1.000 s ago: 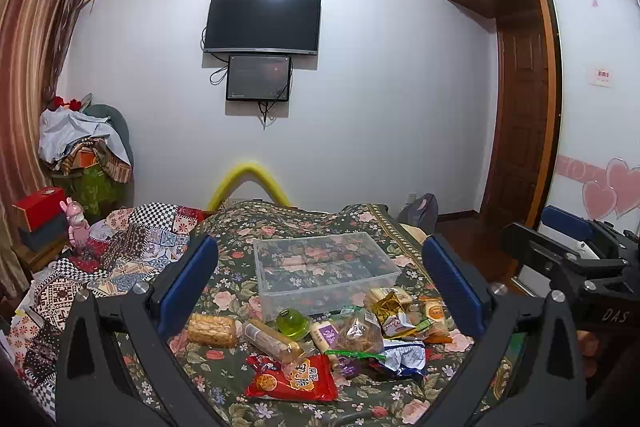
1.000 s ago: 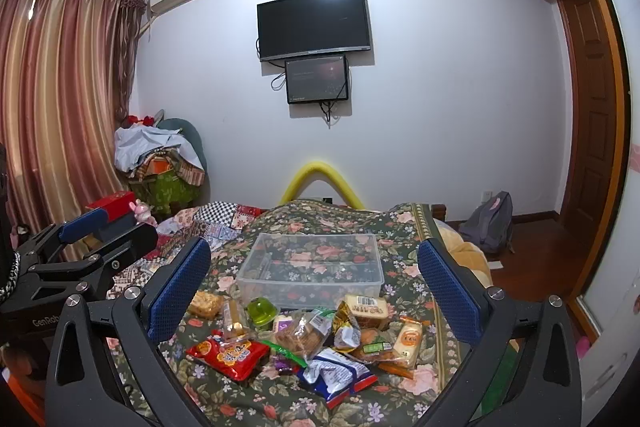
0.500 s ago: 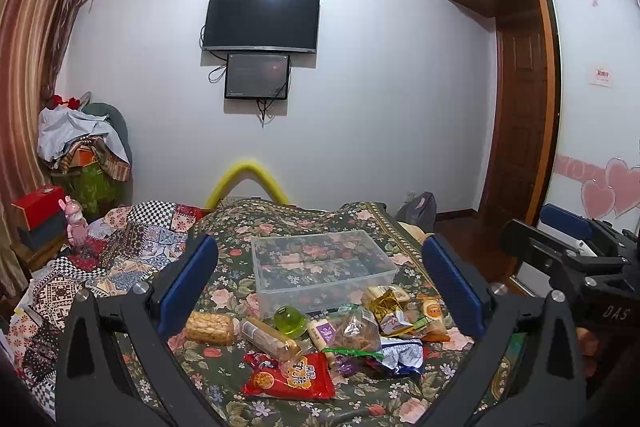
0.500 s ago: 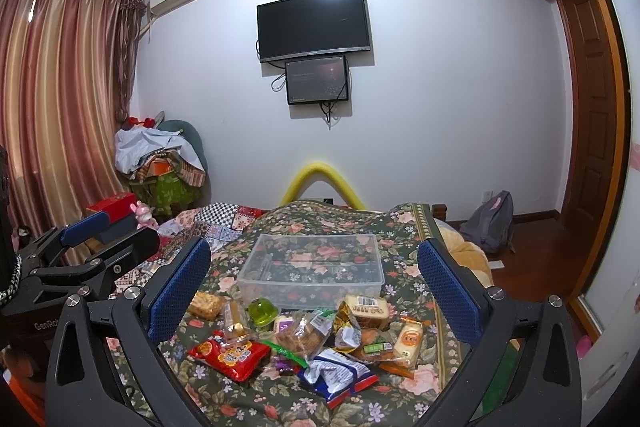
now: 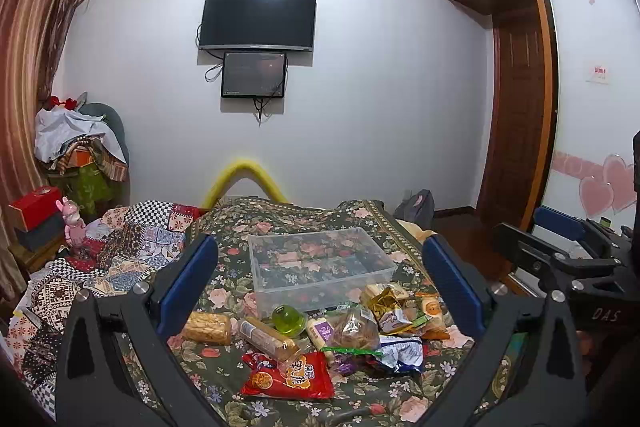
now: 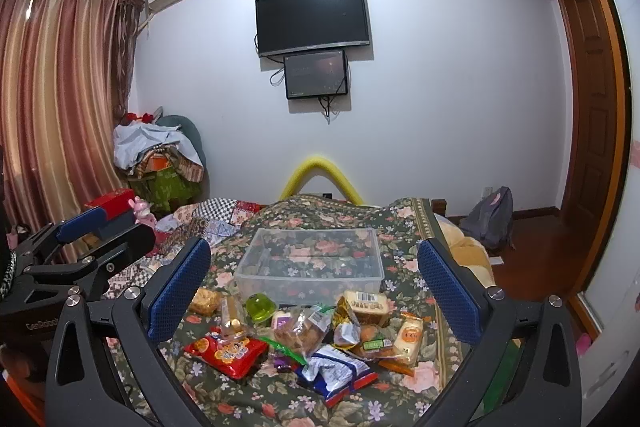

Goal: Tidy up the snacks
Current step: 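Grasp the long wrapped biscuit stick with the left tool while the right tool grasps the orange-labelled cake pack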

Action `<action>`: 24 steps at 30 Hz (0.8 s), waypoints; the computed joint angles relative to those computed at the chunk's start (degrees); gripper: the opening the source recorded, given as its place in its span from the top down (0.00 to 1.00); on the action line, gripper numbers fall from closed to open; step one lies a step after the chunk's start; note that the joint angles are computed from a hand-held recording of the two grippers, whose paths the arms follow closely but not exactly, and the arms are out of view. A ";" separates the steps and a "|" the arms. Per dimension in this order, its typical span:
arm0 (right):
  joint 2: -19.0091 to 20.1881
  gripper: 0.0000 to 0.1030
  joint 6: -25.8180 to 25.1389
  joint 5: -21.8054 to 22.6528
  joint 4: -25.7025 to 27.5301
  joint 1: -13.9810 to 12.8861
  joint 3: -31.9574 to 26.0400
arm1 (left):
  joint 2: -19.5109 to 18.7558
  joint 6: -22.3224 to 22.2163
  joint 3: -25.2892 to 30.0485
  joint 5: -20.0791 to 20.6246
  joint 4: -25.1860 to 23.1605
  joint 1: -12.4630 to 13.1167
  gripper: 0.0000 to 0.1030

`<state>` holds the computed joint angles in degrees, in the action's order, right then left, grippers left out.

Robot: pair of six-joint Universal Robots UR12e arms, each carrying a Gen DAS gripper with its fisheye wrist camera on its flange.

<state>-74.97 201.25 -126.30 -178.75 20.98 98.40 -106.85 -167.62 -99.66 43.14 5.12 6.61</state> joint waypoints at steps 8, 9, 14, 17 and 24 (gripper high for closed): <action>0.00 0.00 1.74 1.25 2.83 -1.00 0.55 | -1.17 2.47 0.93 0.46 -2.85 -0.50 0.00; -0.06 0.00 1.90 1.63 3.36 -1.19 0.68 | -1.40 2.87 1.09 0.62 -3.33 -0.56 0.00; -0.36 0.01 3.05 3.46 6.90 -2.14 1.56 | -2.45 7.38 2.19 3.27 -8.64 -1.22 0.12; -0.67 0.06 4.47 5.56 10.07 -3.10 2.30 | -3.39 10.56 3.38 4.83 -14.45 -1.63 0.21; -1.72 0.15 8.08 12.11 17.18 -5.49 4.16 | -5.61 17.64 6.03 9.53 -28.47 -2.92 0.32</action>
<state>-76.68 209.33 -114.20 -161.57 15.49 102.56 -112.46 -149.98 -93.62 52.67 -23.34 3.69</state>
